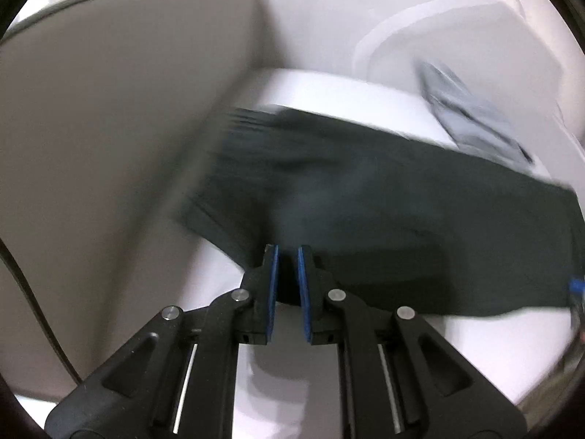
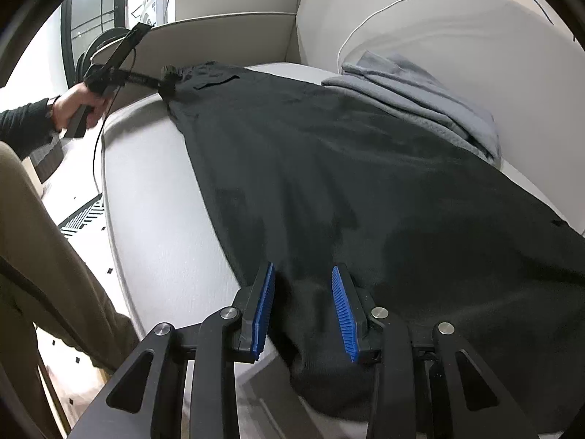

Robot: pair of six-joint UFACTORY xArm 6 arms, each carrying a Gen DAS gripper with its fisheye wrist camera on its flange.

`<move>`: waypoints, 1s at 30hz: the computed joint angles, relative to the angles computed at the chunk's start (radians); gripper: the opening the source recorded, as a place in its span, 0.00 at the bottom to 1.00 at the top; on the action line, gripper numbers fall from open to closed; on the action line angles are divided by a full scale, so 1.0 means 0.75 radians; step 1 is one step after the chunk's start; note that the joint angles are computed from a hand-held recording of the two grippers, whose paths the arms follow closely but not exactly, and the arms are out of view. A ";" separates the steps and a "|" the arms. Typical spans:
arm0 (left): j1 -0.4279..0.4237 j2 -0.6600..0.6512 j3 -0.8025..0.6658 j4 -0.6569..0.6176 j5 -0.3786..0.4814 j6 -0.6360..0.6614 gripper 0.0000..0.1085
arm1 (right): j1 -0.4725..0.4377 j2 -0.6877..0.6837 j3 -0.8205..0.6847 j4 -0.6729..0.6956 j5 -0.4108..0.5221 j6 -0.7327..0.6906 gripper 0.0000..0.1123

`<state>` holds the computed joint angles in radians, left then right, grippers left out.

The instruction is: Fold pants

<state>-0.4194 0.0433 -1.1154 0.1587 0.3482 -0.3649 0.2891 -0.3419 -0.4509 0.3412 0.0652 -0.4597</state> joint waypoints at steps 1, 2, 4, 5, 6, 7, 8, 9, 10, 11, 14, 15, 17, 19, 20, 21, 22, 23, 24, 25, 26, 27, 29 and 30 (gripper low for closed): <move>0.031 0.010 0.000 0.009 -0.011 -0.024 0.05 | -0.002 -0.011 0.015 -0.006 -0.001 0.008 0.30; 0.060 0.030 -0.016 0.073 -0.009 -0.089 0.05 | -0.003 -0.027 0.029 -0.018 0.001 0.022 0.30; 0.087 0.076 -0.048 0.162 0.012 -0.154 0.05 | -0.007 -0.053 0.058 -0.018 -0.001 0.035 0.30; 0.094 0.105 -0.068 0.198 0.038 -0.175 0.06 | -0.006 -0.061 0.068 -0.009 -0.006 0.029 0.29; 0.096 0.137 -0.091 0.220 0.029 -0.189 0.06 | -0.004 -0.069 0.085 -0.002 -0.023 0.024 0.29; 0.094 0.152 -0.111 0.278 0.040 -0.224 0.06 | -0.003 -0.071 0.094 -0.016 -0.038 0.032 0.29; 0.083 0.181 -0.168 0.315 0.107 -0.235 0.05 | -0.010 -0.073 0.100 -0.085 -0.044 0.084 0.29; 0.077 0.195 -0.204 0.311 0.146 -0.226 0.03 | -0.024 -0.076 0.099 -0.186 -0.030 0.162 0.29; 0.074 0.206 -0.239 0.274 0.169 -0.196 0.02 | -0.032 -0.075 0.083 -0.232 0.002 0.192 0.30; 0.074 0.206 -0.258 0.238 0.144 -0.171 0.02 | -0.035 -0.078 0.055 -0.222 0.058 0.182 0.30; 0.059 0.240 -0.379 0.199 0.110 -0.138 0.02 | -0.006 -0.133 -0.003 0.046 0.105 -0.027 0.30; 0.045 0.275 -0.450 0.143 0.128 -0.080 0.02 | 0.003 -0.136 -0.047 0.133 0.097 -0.100 0.30; 0.012 0.327 -0.554 0.046 0.164 0.003 0.02 | -0.006 -0.092 -0.141 0.165 0.097 -0.120 0.30; -0.028 0.437 -0.712 0.017 0.214 0.047 0.02 | -0.036 0.017 -0.271 0.055 0.082 0.001 0.30; -0.044 0.459 -0.766 0.027 0.270 0.052 0.02 | -0.052 0.108 -0.354 -0.016 0.050 0.090 0.30; -0.060 0.515 -0.838 0.036 0.293 0.054 0.02 | -0.063 0.179 -0.417 -0.066 0.031 0.156 0.30; -0.062 0.524 -0.855 0.017 0.323 0.079 0.02 | -0.075 0.248 -0.473 -0.127 0.020 0.237 0.30; -0.082 0.583 -0.926 0.013 0.366 0.077 0.02 | -0.087 0.343 -0.557 -0.178 0.028 0.316 0.30; -0.098 0.616 -0.949 0.015 0.359 0.073 0.02 | -0.101 0.437 -0.647 -0.238 0.063 0.400 0.30; -0.114 0.593 -0.918 0.034 0.388 0.042 0.02 | -0.109 0.510 -0.722 -0.268 0.100 0.448 0.30; -0.117 0.613 -0.934 0.034 0.390 0.044 0.02 | -0.119 0.592 -0.810 -0.297 0.148 0.490 0.30; -0.119 0.631 -0.949 0.029 0.394 0.055 0.02 | -0.124 0.668 -0.892 -0.383 0.186 0.585 0.30; -0.130 0.667 -0.987 0.067 0.407 0.067 0.02 | -0.133 0.797 -1.046 -0.431 0.243 0.660 0.30; -0.131 0.679 -0.992 0.092 0.389 0.072 0.02 | -0.138 0.848 -1.112 -0.405 0.265 0.659 0.30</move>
